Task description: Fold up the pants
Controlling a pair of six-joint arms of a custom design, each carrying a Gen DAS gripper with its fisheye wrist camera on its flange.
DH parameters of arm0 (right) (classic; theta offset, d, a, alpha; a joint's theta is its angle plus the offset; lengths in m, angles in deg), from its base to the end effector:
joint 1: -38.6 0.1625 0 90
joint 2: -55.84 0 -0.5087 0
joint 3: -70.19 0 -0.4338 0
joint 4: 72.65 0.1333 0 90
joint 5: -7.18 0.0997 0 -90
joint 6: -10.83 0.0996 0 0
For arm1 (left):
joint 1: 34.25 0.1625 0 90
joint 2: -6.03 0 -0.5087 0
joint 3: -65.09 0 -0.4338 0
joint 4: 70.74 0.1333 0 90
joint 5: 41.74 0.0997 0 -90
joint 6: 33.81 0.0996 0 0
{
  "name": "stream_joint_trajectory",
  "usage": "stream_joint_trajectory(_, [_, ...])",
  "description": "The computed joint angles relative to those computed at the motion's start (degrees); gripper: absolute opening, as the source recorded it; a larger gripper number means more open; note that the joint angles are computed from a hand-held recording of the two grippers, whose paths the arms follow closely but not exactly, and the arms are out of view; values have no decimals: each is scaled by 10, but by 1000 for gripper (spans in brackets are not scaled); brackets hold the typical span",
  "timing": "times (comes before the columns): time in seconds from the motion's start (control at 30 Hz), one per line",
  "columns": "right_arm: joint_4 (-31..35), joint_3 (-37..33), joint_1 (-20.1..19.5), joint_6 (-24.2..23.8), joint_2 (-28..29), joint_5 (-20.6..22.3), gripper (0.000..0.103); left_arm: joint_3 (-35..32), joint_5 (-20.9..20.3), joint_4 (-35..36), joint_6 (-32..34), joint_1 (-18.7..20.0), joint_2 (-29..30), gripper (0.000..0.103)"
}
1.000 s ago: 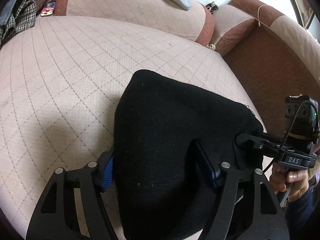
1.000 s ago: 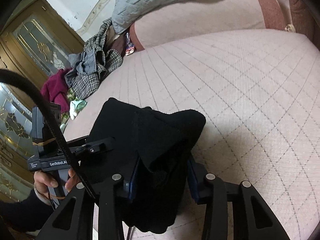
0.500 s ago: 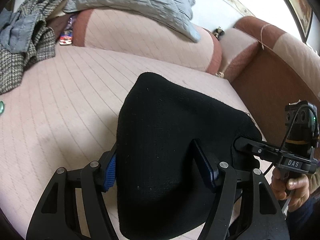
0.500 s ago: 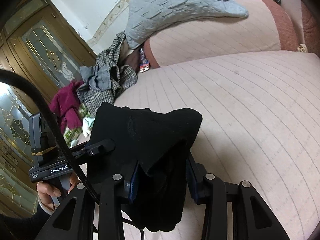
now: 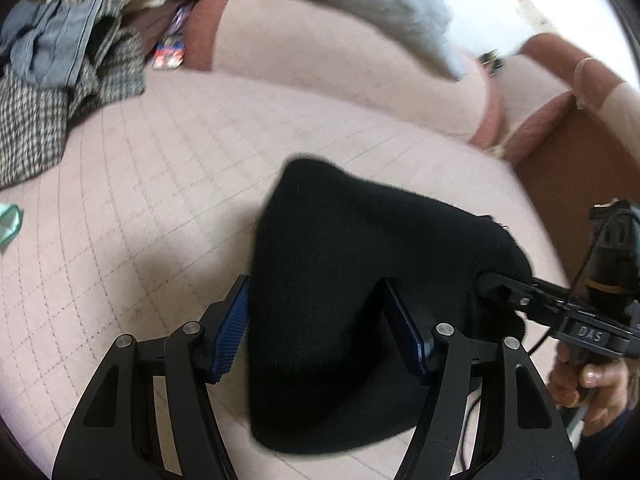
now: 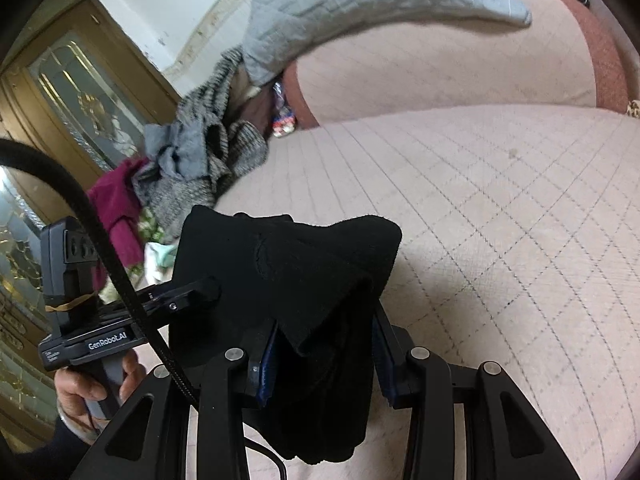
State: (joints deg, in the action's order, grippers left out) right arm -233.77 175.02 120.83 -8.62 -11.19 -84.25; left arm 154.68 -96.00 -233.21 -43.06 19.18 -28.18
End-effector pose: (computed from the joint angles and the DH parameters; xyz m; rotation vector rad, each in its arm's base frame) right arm 0.0378 -0.6907 0.3366 0.2810 -2.8530 0.8254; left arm -0.3146 -0.7455 0.0435 0.4910 2.5532 -0.6854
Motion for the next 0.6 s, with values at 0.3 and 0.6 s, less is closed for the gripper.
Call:
stream_joint_trajectory(0.3, [-32, -12, -12, 40, 38, -51, 43, -20, 4, 39, -41, 15, 9, 71])
stream_joint_trajectory(0.6, [-129, 26, 34, -6, 11, -120, 43, 20, 62, -49, 26, -16, 4, 71])
